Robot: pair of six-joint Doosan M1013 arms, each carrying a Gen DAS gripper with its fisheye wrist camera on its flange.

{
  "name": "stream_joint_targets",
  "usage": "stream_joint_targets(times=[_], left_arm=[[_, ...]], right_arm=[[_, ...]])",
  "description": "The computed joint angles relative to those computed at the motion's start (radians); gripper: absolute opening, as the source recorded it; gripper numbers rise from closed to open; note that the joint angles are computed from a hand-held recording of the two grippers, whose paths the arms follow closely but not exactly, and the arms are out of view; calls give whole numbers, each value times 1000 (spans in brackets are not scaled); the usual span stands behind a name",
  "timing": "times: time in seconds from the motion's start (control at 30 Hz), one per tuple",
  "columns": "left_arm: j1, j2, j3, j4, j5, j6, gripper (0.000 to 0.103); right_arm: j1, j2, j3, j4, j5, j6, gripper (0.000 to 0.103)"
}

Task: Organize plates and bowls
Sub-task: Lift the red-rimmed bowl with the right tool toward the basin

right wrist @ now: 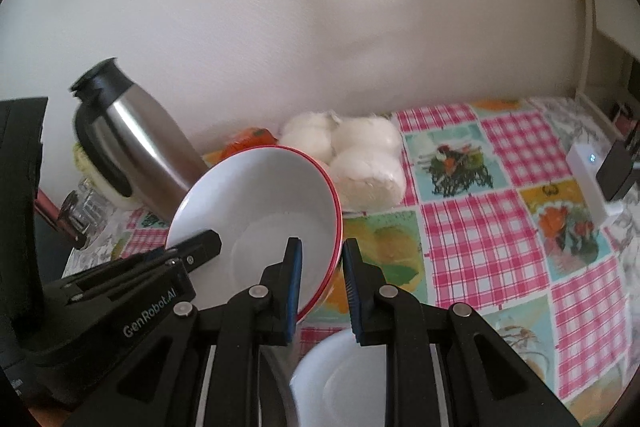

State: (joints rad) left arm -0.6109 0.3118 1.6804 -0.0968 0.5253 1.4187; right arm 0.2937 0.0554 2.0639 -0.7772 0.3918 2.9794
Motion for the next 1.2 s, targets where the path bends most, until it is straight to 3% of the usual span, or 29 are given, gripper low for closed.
stream_joint_targets(times=[0.17, 0.53, 0.83, 1.2], left_arm=[[18, -44, 34, 4, -7, -43, 10], [67, -160, 131, -55, -24, -59, 10], [126, -232, 203, -215, -34, 30, 11], [189, -266, 262, -383, -35, 143, 11]], right_arm=[[35, -18, -21, 25, 21, -53, 22], [159, -50, -80, 12, 163, -111, 22], [237, -56, -107, 58, 233, -162, 22], [299, -31, -143, 82, 290, -197, 22]])
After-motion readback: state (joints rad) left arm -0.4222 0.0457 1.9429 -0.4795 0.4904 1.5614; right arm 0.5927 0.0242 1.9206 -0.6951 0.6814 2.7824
